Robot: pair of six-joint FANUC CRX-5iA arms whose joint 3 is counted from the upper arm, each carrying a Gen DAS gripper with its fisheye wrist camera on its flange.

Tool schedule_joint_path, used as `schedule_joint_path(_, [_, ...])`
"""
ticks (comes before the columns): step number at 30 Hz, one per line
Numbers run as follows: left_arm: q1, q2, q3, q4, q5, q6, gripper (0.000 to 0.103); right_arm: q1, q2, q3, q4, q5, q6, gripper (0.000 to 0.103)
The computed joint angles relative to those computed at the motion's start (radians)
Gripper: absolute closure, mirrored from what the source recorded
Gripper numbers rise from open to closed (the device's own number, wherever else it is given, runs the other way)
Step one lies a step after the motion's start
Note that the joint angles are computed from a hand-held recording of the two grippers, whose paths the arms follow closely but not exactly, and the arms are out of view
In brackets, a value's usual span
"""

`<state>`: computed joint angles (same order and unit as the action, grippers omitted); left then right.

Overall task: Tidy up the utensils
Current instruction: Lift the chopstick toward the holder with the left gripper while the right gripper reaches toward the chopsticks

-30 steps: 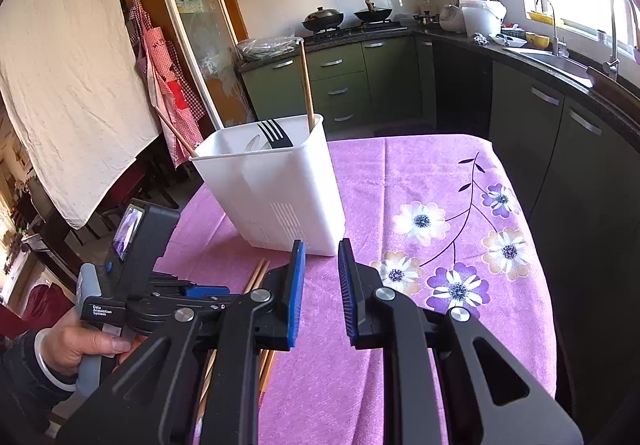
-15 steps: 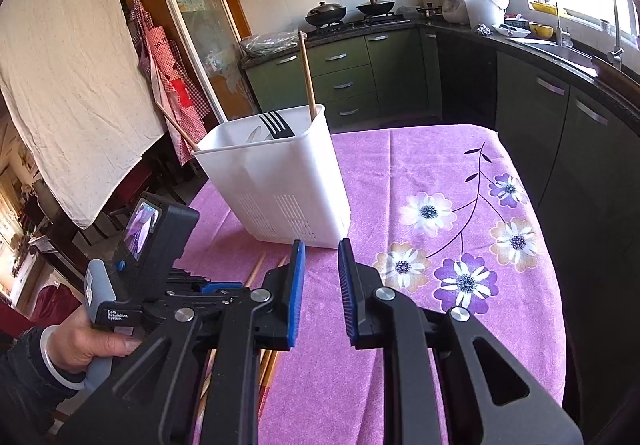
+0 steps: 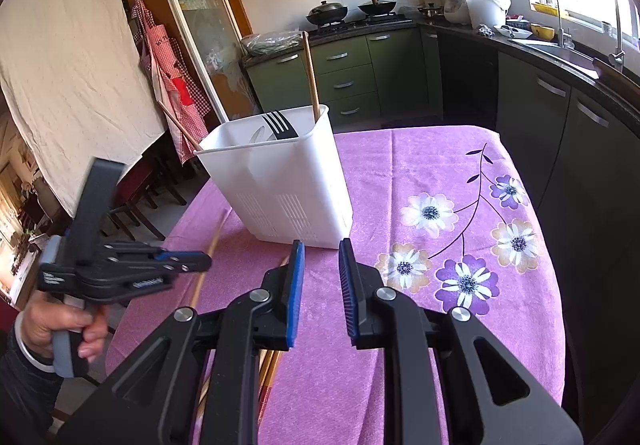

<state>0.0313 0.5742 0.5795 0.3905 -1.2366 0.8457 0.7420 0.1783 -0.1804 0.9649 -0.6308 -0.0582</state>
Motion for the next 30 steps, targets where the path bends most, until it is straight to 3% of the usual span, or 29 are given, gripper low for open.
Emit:
schedule_joint_path(10, [0.064,-0.163,-0.214,0.173,0.143,-0.15,0.097,0.008,0.005,0.014,-0.013,-0.011,0.025,0.085])
schedule_joint_path(21, [0.1,-0.265,-0.378,0.282,0.232,-0.284,0.097,0.016,0.032,0.053,-0.071,-0.034,0.091,0.077])
schedule_joint_path(26, [0.113,-0.281,-0.405,0.309,0.227,-0.312,0.097,0.013,0.091,0.145,-0.228,-0.057,0.256,0.075])
schedule_joint_path(30, [0.117,-0.291,-0.415,0.316,0.23,-0.331,0.097,-0.009,0.193,0.31,-0.499,-0.115,0.502,0.075])
